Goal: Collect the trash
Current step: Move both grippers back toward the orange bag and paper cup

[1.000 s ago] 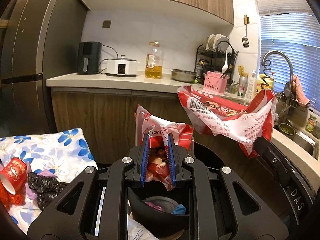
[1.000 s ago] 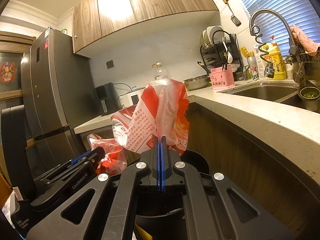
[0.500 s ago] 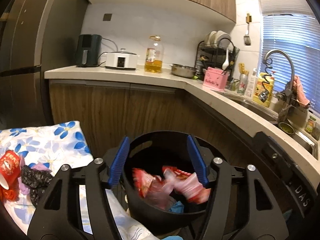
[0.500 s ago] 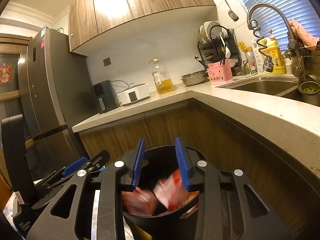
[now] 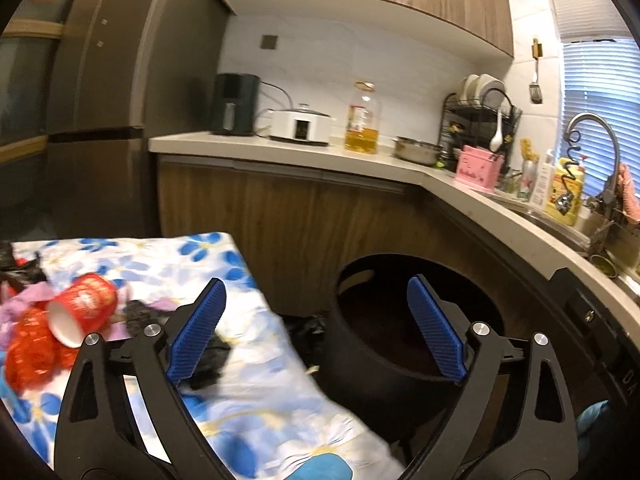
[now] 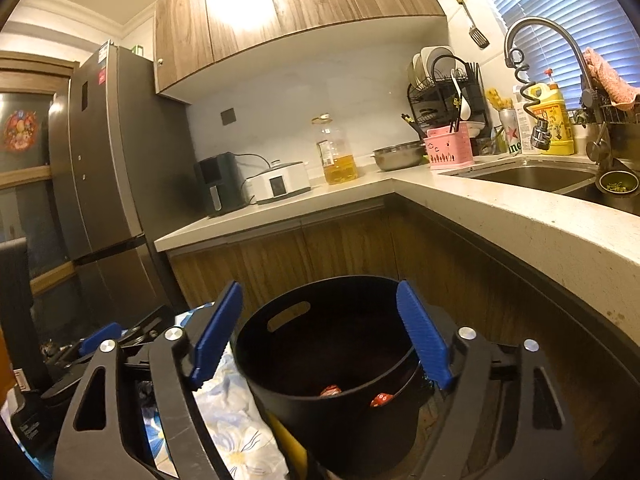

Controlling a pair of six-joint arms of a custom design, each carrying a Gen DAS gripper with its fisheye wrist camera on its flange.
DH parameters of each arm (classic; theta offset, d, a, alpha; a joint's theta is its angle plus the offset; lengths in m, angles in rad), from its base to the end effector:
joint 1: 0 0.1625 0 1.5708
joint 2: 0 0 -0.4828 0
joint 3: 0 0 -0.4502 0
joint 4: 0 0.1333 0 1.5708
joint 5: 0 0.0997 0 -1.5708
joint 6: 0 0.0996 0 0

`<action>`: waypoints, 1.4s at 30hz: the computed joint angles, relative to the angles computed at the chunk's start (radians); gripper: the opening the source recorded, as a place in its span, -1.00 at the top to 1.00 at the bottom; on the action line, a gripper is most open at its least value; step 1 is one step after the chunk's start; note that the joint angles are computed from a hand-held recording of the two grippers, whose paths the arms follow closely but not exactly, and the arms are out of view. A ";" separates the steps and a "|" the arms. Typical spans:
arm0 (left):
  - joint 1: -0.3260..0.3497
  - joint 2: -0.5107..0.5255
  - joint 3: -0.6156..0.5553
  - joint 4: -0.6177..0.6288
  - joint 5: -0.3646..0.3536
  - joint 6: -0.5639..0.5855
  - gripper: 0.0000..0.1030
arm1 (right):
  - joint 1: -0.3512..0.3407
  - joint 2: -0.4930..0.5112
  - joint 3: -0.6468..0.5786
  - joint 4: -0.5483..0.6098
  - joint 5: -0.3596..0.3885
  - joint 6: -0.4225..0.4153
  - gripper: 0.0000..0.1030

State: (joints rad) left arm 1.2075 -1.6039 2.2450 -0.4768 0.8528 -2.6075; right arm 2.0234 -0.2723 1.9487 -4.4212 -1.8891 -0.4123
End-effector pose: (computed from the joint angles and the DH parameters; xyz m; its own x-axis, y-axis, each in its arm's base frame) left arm 0.0428 -0.4469 0.2652 -0.7749 -0.2140 -0.5948 0.5258 0.3042 -0.7944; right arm 0.3294 -0.4440 -0.0999 -0.8305 -0.2820 0.4804 -0.5477 0.2560 -0.7966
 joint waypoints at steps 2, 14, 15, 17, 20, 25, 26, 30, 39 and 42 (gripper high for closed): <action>-0.006 -0.029 0.027 -0.029 -0.028 0.019 -0.79 | 0.008 0.006 0.006 -0.012 -0.001 -0.002 -0.57; -0.019 -0.260 0.164 -0.072 -0.126 0.067 -0.79 | 0.062 0.039 0.037 -0.049 0.002 0.009 -0.59; -0.019 -0.274 0.172 -0.076 -0.130 0.071 -0.79 | 0.068 0.044 0.038 -0.050 0.007 0.009 -0.59; -0.017 -0.317 0.190 -0.079 -0.140 0.082 -0.79 | 0.080 0.053 0.037 -0.053 0.012 0.006 -0.59; -0.012 -0.364 0.211 -0.083 -0.157 0.098 -0.79 | 0.097 0.070 0.033 -0.052 0.021 0.005 -0.59; 0.026 -0.453 0.241 -0.089 -0.163 0.121 -0.79 | 0.121 0.098 0.015 -0.021 0.033 0.009 -0.59; 0.035 -0.466 0.244 -0.087 -0.164 0.122 -0.79 | 0.124 0.102 0.011 -0.014 0.035 0.010 -0.59; 0.103 -0.511 0.250 -0.078 -0.147 0.117 -0.79 | 0.142 0.127 -0.020 0.029 0.043 0.025 -0.59; 0.290 -0.549 0.220 -0.044 -0.080 0.066 -0.75 | 0.181 0.177 -0.082 0.118 0.062 0.029 -0.59; 0.343 -0.546 0.204 -0.036 -0.062 0.048 -0.68 | 0.195 0.194 -0.106 0.150 0.071 0.039 -0.59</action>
